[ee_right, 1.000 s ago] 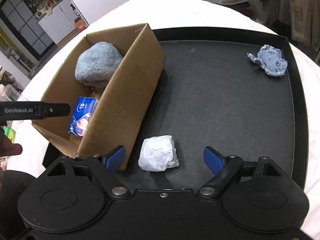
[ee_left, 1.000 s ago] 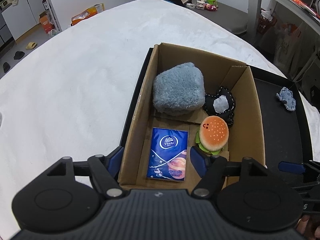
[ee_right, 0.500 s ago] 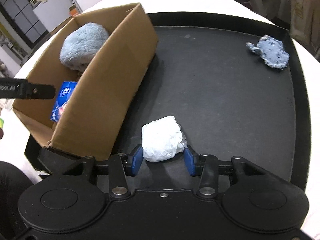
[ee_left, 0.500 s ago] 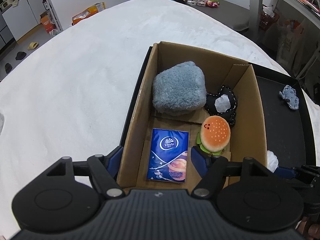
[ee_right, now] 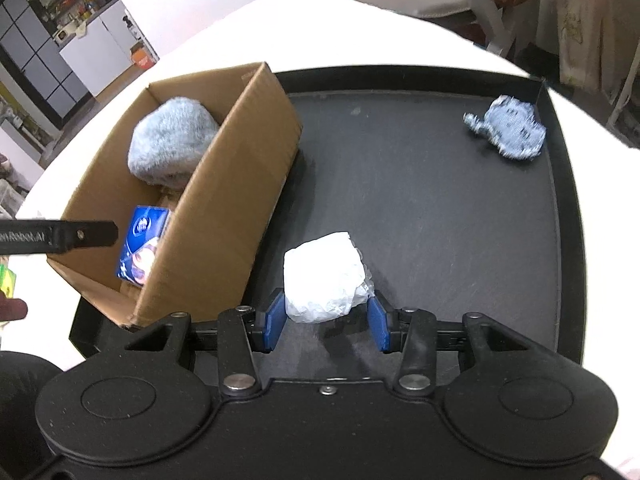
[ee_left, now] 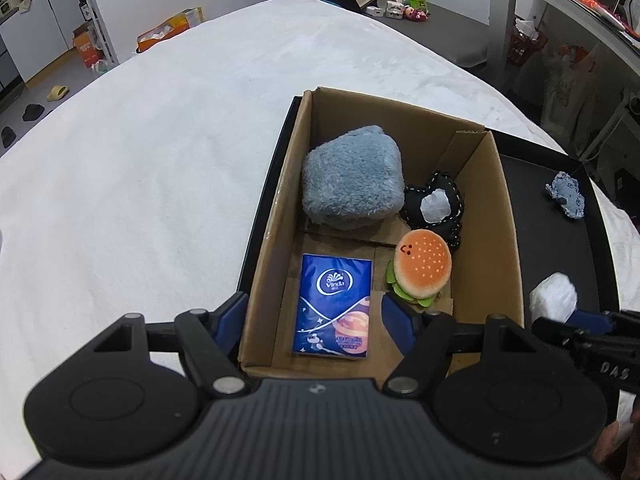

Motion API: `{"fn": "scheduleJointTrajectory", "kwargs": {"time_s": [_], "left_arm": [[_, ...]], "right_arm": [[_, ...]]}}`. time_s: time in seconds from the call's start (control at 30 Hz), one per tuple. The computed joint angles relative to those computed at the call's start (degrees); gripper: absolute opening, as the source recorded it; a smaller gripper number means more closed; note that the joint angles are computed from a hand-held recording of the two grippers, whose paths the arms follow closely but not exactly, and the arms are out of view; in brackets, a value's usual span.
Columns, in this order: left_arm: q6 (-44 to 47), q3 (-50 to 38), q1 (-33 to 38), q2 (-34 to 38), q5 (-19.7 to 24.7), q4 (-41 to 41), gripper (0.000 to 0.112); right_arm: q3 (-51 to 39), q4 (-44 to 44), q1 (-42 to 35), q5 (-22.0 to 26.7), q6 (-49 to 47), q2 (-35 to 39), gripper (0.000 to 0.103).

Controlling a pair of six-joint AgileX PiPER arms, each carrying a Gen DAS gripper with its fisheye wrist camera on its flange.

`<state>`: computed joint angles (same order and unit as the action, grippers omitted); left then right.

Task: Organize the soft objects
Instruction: 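Carry the white tissue bundle with the right gripper into the box and release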

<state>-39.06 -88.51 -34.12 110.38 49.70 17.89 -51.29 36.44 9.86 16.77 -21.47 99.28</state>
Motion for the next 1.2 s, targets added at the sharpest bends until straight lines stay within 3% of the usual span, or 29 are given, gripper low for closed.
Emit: {"fn": "scheduleJointTrajectory", "kwargs": {"time_s": [0.57,1.2], "left_arm": [[2.25,4.46,1.33,-3.66,-3.64,-1.84,0.072],[1.89,14.24,5.55,-7.45,-16.49,-5.25,0.066]], "right_arm": [[-4.13,-17.37,3.27,1.13,19.15,-4.94,0.043],[-15.63,-34.97,11.47,5.46,36.44,-1.11,0.043]]}}
